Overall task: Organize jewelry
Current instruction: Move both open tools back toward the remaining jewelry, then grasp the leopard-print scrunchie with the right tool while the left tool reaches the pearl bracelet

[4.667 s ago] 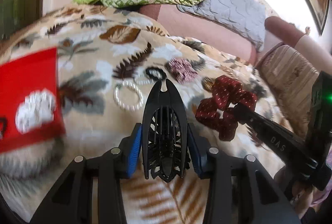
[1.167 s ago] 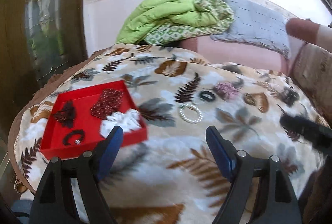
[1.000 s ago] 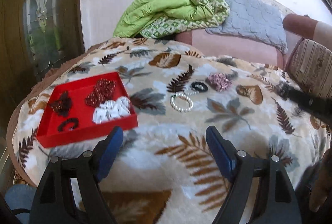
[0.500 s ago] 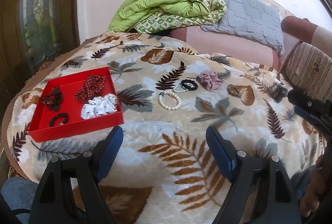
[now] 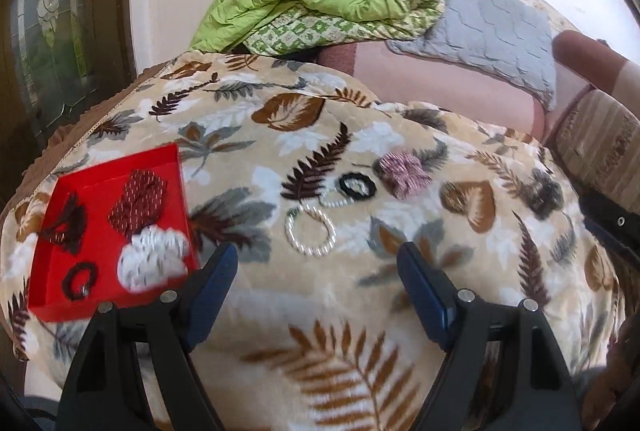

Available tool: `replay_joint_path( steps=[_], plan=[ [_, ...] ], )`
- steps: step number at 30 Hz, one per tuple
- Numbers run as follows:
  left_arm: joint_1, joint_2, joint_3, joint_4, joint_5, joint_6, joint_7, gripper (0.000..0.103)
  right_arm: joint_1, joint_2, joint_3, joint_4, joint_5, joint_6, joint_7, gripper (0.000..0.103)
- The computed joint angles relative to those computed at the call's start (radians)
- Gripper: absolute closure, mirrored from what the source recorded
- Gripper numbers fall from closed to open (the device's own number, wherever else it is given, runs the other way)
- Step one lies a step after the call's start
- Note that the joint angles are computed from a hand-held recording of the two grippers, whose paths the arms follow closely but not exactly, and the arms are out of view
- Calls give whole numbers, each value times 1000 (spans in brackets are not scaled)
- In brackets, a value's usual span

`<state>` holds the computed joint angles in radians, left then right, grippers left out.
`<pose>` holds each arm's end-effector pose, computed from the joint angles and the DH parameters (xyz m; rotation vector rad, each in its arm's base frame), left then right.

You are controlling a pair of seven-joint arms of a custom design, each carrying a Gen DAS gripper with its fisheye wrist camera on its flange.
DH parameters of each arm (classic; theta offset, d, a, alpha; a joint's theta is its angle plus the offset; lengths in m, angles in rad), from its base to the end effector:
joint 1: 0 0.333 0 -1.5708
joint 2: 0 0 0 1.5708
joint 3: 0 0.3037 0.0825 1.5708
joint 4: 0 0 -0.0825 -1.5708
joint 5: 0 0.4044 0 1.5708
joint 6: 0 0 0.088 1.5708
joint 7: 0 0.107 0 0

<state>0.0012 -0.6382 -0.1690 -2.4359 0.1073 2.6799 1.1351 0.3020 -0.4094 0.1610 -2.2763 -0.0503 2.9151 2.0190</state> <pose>0.4301 -0.0900 0.6105 -1.8599 1.5523 -0.8791 0.4441 0.2386 0.6249 -1.5714 1.4491 -0.5093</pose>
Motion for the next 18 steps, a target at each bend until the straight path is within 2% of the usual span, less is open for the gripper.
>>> replay_joint_path(
  steps=[3,8,11,13,18],
  plan=[
    [11,86,12,78,8,-10,23,22,4,83,-17,100,-5,-30,-38,20],
    [34,241,10,194,43,22,42,22,14,254,-64,286,46,-52,-115,21],
    [34,327,22,234,45,51,52,23,-5,344,-70,363,32,-59,-103,26],
    [35,359,30,233,39,61,49,28,-15,382,-76,373,6,-53,-66,32],
    [-11,440,76,273,-108,-32,130,42,-22,460,-94,408,-47,-115,41,46]
  ],
)
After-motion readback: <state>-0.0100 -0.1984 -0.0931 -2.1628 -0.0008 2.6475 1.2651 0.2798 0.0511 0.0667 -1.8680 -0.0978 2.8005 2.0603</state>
